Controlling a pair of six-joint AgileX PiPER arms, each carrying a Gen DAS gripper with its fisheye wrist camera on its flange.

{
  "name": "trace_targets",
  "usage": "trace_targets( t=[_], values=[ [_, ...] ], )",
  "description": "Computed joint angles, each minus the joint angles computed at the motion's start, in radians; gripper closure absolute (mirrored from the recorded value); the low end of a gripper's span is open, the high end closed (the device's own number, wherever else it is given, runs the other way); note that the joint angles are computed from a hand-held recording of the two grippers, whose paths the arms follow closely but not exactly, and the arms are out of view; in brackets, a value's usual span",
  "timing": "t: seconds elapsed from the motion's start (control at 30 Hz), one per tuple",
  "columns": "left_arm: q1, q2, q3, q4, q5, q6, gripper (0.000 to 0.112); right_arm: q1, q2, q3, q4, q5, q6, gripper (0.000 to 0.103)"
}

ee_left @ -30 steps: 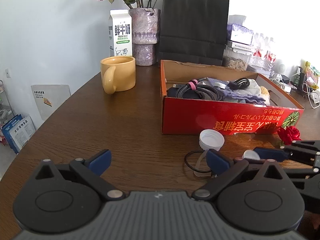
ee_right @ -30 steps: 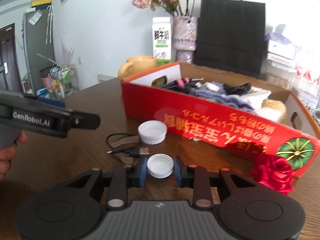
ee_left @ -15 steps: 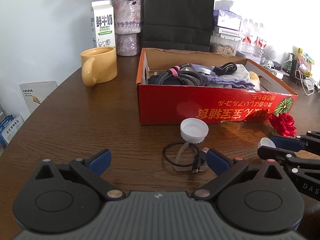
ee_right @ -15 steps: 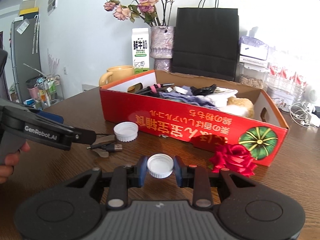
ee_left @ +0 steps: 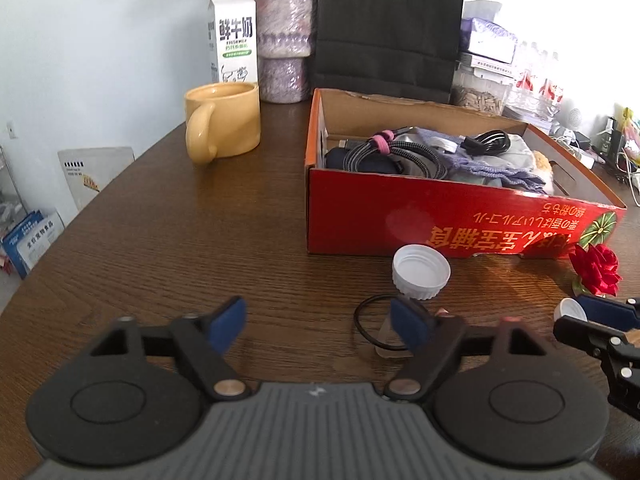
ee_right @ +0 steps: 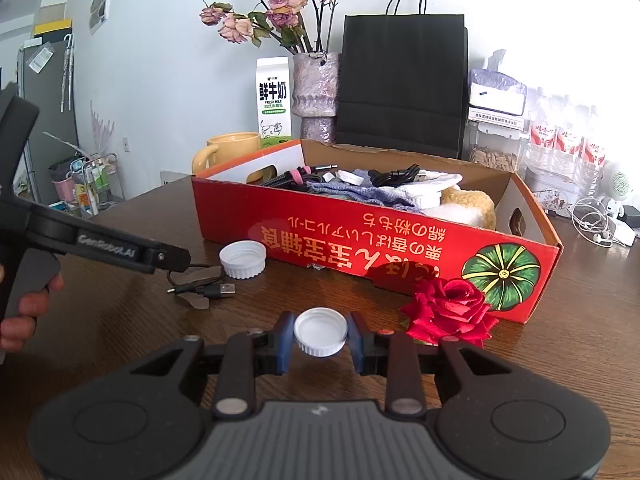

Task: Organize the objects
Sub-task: 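Grasp the white bottle cap with the right tool, then grasp the white cap with a ring with the left tool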

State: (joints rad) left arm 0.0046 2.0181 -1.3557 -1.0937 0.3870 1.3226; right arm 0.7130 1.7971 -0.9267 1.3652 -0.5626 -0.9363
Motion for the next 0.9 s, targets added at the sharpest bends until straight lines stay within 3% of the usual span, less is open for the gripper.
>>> trace_targets(
  t=[0.07,0.2,0.3,0.47,0.67,0.9],
  values=[
    [-0.005,0.011,-0.015,0.043,-0.004,-0.060,0.051,0.000,0.000,-0.001,0.001,0.002,-0.002,0.076],
    [-0.008,0.021,-0.029,0.071,0.015,-0.094,0.057,-0.003,0.000,-0.002,0.003,0.007,-0.006,0.076],
    [-0.013,0.018,-0.019,0.052,0.016,-0.059,0.069,-0.005,0.001,-0.005,0.006,0.013,-0.011,0.076],
    [-0.026,0.002,0.019,-0.019,0.004,0.057,0.104,-0.005,0.001,-0.004,0.008,0.014,-0.014,0.076],
    [-0.035,-0.028,0.090,-0.229,-0.016,0.304,0.108,-0.007,0.001,-0.005,0.012,0.015,-0.018,0.076],
    [-0.012,-0.091,0.154,-0.396,0.031,0.465,0.108,-0.003,0.001,-0.003,0.011,0.004,-0.016,0.076]
  ],
)
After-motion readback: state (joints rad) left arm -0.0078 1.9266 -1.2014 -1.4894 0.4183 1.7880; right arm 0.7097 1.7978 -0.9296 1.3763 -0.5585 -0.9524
